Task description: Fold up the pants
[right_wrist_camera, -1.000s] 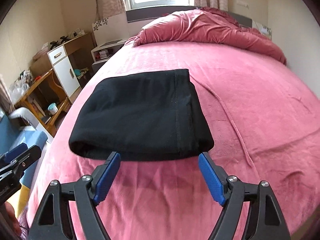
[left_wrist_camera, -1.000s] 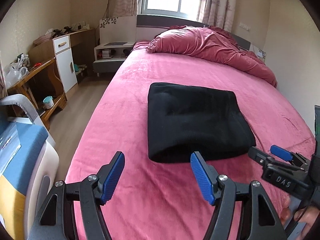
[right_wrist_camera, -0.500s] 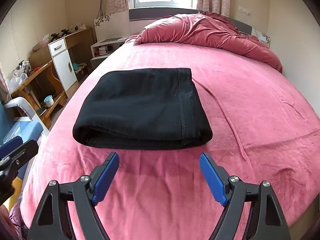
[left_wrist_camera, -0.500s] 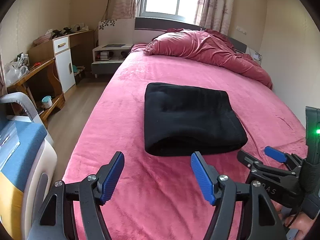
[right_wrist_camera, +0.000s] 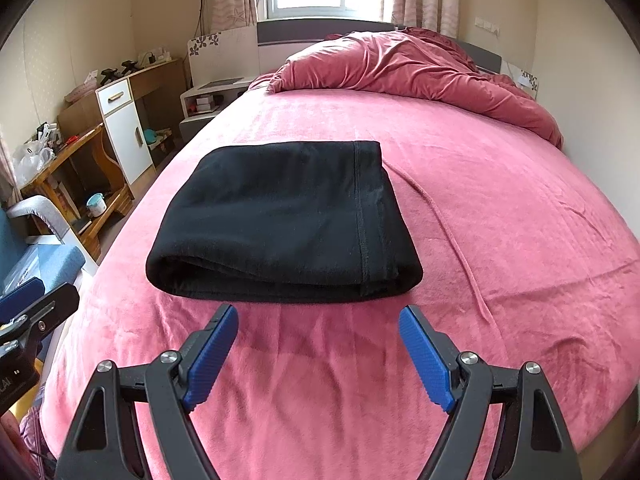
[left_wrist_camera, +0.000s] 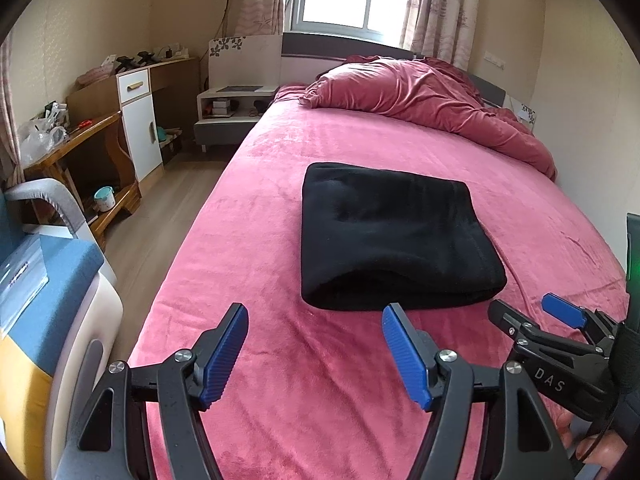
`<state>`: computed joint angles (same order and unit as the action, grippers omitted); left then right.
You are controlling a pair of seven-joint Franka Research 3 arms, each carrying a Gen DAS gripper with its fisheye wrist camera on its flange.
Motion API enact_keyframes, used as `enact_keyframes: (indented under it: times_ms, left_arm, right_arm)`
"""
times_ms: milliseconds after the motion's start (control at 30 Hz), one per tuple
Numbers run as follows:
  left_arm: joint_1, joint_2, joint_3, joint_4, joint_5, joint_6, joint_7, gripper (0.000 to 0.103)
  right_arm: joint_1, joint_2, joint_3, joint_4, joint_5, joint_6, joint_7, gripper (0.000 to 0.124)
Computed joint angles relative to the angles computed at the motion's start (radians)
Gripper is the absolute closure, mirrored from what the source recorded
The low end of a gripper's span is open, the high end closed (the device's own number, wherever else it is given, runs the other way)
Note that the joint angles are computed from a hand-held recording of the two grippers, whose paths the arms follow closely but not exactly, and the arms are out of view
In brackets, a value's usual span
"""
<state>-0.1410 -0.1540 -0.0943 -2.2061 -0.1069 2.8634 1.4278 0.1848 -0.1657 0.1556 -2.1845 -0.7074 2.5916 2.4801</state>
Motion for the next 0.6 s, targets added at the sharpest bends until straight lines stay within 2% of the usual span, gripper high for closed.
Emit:
enact_keyframes:
  times_ms: [133,433,600]
  left_arm:
    - [0.003,0.001,0.000,-0.001,-0.003,0.001,-0.008,0.032]
    - [0.044,0.002,-0.024,-0.003,0.138,0.001,-0.132,0.032]
    - [0.040,0.001,-0.018,-0.003,0.150,-0.001,-0.136,0.032]
  right_arm:
    - [0.001,0.000,-0.001,-0.001,0.005,0.000,-0.001,0.041]
    - [0.004,0.002,0.000,-0.003,0.007,-0.002,0.003,0.040]
    - [0.005,0.003,-0.001,-0.003,0.010,0.000,-0.001,0.040]
